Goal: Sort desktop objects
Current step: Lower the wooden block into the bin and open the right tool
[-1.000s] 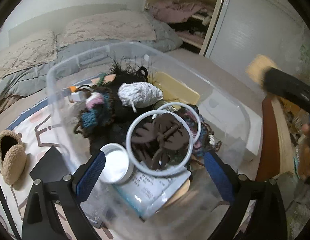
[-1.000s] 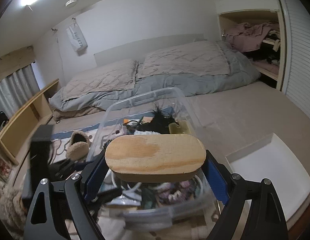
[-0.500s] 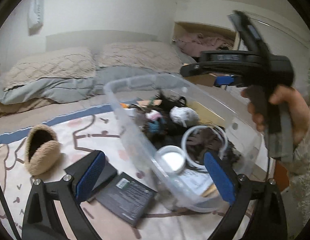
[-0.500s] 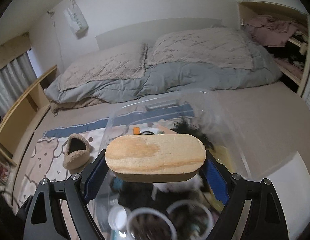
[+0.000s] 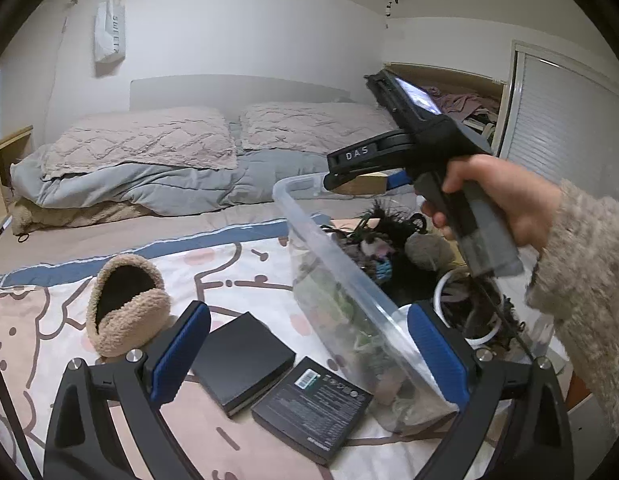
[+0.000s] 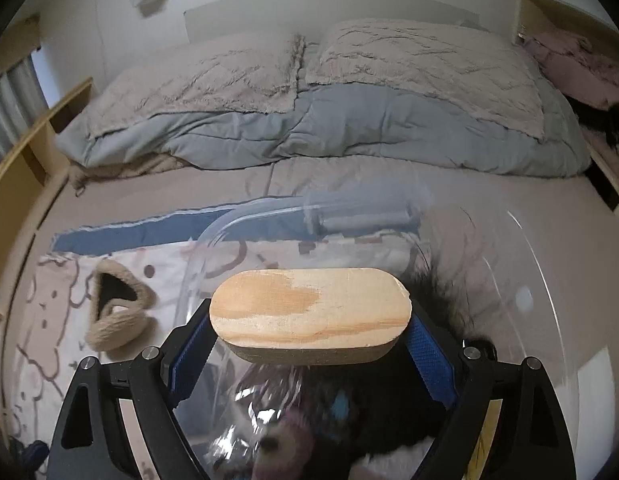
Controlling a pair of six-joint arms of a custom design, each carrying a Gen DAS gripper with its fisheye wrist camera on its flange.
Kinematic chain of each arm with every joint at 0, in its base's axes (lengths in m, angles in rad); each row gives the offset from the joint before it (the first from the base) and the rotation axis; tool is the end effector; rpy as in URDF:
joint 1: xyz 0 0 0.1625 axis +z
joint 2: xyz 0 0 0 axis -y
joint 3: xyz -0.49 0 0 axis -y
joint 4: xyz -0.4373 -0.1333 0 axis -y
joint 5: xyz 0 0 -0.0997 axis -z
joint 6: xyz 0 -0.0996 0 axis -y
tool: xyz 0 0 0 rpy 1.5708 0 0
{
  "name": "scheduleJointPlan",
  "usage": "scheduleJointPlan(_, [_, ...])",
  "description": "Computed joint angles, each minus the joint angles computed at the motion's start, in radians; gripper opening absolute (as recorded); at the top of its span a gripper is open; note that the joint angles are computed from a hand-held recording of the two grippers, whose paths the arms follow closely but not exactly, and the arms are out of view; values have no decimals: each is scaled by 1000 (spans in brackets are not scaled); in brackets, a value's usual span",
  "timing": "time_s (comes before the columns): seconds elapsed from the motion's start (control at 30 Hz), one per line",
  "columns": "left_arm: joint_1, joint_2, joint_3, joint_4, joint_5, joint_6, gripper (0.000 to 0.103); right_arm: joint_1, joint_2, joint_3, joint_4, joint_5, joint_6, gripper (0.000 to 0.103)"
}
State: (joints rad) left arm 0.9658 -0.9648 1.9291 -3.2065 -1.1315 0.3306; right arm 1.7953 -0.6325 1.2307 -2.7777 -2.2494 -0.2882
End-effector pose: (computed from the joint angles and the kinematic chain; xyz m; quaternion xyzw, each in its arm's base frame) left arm -0.2323 -0.6448 0.1974 0.3515 0.8549 -0.3466 0.1598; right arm 0.2655 -0.8448 0.1993 0.1316 -0.8955 0.2723 0.3264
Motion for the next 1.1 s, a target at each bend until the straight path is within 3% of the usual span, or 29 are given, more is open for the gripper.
scheduleJointPlan(0.1, [10, 5, -7, 3, 1, -2, 100, -11, 16, -43, 62, 28, 5, 90])
scheduleJointPlan(0.17, [15, 7, -14, 11, 2, -8, 100, -13, 29, -57, 40, 12, 6, 90])
scheduleJointPlan(0.23, [18, 9, -17, 14, 2, -9, 100, -16, 29, -57, 7, 12, 17, 100])
scheduleJointPlan(0.53, [0, 4, -11, 3, 12, 5, 100, 1, -17, -16, -17, 30, 1, 100])
scheduleJointPlan(0.9, [-54, -60, 40, -5, 41, -17, 100, 57, -159, 211, -114, 56, -35, 100])
scheduleJointPlan(1.1, [-87, -101, 66, 9, 65, -46, 100, 89, -250, 371, -253, 66, -73, 100])
